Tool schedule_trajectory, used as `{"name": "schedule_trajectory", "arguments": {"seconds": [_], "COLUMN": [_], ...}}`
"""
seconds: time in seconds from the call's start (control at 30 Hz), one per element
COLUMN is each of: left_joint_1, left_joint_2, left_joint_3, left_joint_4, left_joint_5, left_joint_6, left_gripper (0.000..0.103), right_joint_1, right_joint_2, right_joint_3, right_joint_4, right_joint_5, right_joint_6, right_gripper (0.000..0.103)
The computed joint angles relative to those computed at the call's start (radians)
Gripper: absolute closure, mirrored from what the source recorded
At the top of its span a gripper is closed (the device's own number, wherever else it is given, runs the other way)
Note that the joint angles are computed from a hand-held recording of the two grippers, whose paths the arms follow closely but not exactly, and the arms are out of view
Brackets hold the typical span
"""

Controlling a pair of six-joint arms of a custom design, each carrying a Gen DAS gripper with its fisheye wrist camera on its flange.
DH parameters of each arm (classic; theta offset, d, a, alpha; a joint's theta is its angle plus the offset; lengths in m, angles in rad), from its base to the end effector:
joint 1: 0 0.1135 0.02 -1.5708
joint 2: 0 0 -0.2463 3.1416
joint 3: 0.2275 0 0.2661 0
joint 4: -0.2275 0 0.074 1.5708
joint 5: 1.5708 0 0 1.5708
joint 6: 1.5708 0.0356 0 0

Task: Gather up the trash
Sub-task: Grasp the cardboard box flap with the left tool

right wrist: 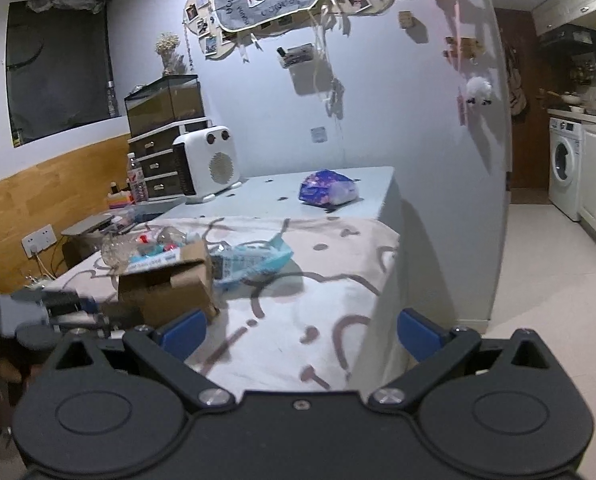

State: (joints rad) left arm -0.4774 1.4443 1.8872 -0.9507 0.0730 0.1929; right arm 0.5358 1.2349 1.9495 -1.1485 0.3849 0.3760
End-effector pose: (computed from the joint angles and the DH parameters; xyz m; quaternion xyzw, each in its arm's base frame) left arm 0.2592 -0.1370 0.4699 0.3008 0.8075 -0.1029 0.4969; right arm 0.1723 0.0867 0.5163 0.0366 0.8328 0.0879 0.5454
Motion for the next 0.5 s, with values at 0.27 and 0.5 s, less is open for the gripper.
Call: {"name": "schedule_trajectory", "arguments": {"seconds": [0.27,0.5], "left_joint_1": [-0.02,0.019], "left_joint_2": [-0.145,-0.26], "left_joint_3": [-0.144,-0.182], "left_joint_4": [-0.02,-0.011], "left_joint_5": [-0.028,-0.035], "left_joint_6": [-0.04,-0.143], "left_gripper": [0.088,0.1], "right_joint_1": [-0.1,-0.173], "right_joint_2": [0.183,0.35], "right_joint_3": [0.104,0.198], "right_joint_4": [0.066,0.127], "right_joint_5": [-0.169,-0.273], "right_joint_6": [0.048,0.187], "right_gripper": [0.008,0.019]}}
